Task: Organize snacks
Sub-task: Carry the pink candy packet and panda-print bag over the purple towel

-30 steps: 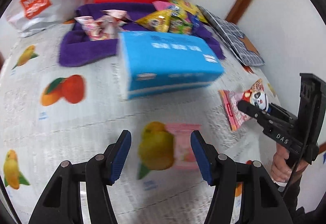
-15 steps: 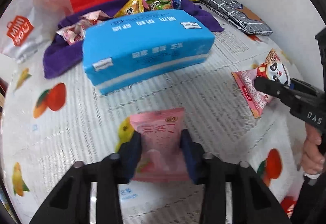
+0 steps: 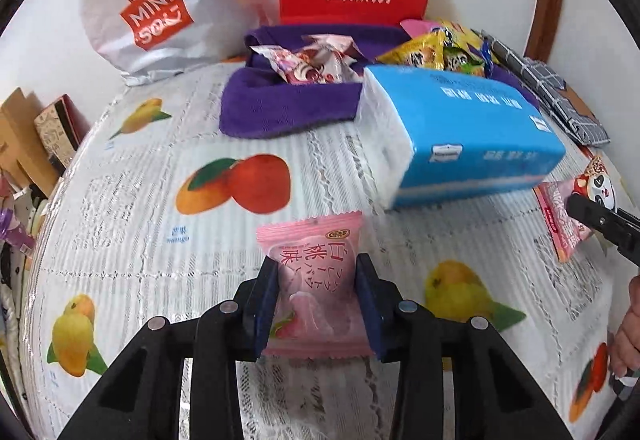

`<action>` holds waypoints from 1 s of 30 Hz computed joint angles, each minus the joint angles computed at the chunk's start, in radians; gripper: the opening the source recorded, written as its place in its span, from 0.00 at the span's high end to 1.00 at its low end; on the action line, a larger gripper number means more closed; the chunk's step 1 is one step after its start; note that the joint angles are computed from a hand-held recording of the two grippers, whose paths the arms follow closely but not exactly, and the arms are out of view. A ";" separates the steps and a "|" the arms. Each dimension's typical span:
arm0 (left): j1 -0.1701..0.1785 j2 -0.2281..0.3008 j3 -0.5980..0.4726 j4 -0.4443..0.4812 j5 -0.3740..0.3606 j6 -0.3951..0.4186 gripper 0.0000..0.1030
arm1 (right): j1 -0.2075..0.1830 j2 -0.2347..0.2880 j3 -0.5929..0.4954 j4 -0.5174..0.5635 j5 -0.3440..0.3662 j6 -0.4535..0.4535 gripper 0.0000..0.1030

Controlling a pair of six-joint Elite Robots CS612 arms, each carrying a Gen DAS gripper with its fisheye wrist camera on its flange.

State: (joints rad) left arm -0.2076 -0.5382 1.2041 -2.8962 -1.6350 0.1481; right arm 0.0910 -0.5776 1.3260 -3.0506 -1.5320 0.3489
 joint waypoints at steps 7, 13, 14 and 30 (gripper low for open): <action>-0.001 0.011 -0.004 -0.046 0.004 -0.021 0.64 | -0.007 0.007 0.002 -0.030 0.026 0.020 0.57; 0.000 0.008 0.004 -0.047 -0.002 -0.019 0.64 | -0.007 0.009 -0.005 -0.011 0.036 0.018 0.56; -0.001 0.007 0.005 -0.049 0.002 -0.021 0.64 | -0.009 0.009 -0.004 -0.012 0.043 0.024 0.56; 0.001 0.010 -0.001 -0.038 -0.016 -0.035 0.60 | -0.020 0.013 0.005 -0.043 0.087 0.093 0.58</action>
State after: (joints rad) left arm -0.2063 -0.5286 1.2029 -2.9337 -1.6508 0.1130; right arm 0.0708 -0.5648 1.3307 -3.0938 -1.4454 0.4420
